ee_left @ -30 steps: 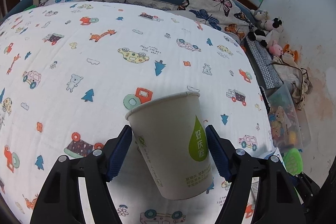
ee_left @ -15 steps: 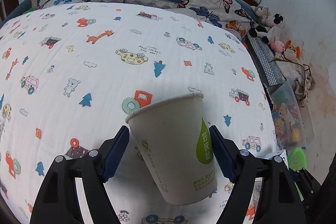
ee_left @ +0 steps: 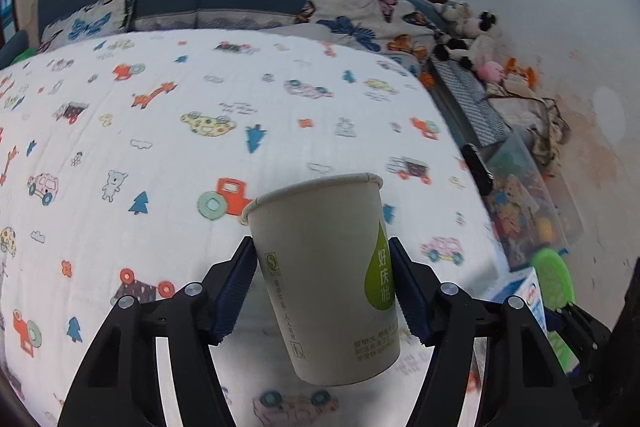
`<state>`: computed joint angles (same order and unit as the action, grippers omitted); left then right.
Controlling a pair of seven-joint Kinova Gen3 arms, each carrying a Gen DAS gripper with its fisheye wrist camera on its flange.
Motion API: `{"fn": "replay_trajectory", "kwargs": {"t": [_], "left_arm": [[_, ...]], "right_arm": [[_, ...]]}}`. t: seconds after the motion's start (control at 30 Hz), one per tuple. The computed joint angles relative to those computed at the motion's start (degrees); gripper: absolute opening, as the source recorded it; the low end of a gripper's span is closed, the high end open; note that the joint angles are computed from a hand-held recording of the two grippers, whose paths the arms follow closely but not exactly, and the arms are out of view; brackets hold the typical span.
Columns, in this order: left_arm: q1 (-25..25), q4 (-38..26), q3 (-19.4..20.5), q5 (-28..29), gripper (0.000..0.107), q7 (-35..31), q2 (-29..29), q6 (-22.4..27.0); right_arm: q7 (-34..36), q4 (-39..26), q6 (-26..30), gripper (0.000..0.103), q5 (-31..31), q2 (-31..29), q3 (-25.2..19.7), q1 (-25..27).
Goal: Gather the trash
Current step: 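Carry the milk carton with the right gripper into the green basket and release it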
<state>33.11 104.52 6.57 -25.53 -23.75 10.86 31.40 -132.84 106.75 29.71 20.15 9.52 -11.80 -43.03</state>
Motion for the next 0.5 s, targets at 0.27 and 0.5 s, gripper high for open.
{"fn": "replay_trajectory", "kwargs": {"t": [0.27,0.5], "left_arm": [[1.96,0.49,3.18,-0.17,0.063,-1.09,-3.11,0.78],[4.87,-0.52,5.80,-1.93,0.063,0.39,-4.10,1.66]], "right_arm": [[-9.58,5.03,1.27,0.067,5.02,-6.02,-1.20,-0.26],[-17.78,9.56,6.05,0.067,8.73,-12.71,-5.58,3.89]]}}
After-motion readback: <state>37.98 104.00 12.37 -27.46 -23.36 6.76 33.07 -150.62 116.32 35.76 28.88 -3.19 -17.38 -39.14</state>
